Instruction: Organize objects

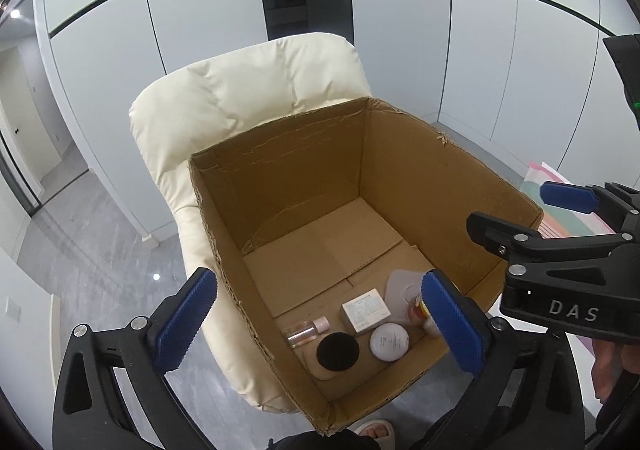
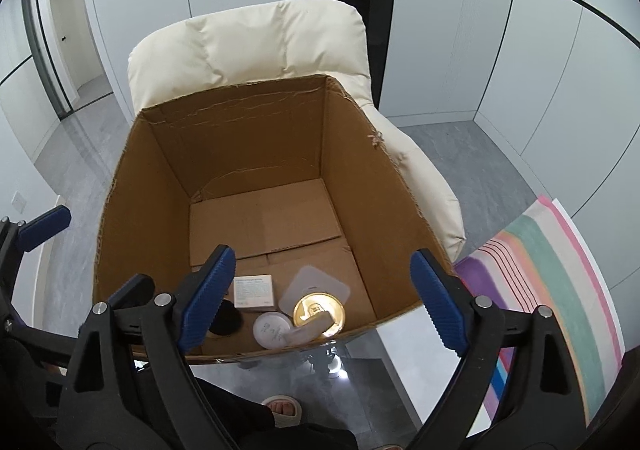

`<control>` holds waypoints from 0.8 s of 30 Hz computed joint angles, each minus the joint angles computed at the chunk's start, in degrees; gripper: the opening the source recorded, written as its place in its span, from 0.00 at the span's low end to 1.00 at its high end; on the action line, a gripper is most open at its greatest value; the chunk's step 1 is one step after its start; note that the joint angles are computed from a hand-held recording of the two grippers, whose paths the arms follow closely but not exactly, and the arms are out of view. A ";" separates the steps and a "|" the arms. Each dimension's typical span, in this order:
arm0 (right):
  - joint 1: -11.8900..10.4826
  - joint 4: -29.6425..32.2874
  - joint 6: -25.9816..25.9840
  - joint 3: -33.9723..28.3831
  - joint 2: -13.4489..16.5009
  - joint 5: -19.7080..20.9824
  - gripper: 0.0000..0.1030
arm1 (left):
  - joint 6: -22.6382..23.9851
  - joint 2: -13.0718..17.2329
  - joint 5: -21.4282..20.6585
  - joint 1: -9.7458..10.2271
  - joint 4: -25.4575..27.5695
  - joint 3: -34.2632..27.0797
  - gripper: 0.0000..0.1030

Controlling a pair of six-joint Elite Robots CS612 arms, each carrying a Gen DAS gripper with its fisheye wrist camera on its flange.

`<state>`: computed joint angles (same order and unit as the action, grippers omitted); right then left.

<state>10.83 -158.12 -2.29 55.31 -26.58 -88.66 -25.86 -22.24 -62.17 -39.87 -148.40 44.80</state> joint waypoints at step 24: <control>-3.82 -6.46 7.29 10.13 -5.26 -5.90 1.00 | 0.57 5.58 -2.15 -1.82 6.14 -12.09 1.00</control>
<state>7.00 -164.59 5.01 65.44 -31.84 -94.56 -25.29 -16.66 -64.32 -41.69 -142.27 32.70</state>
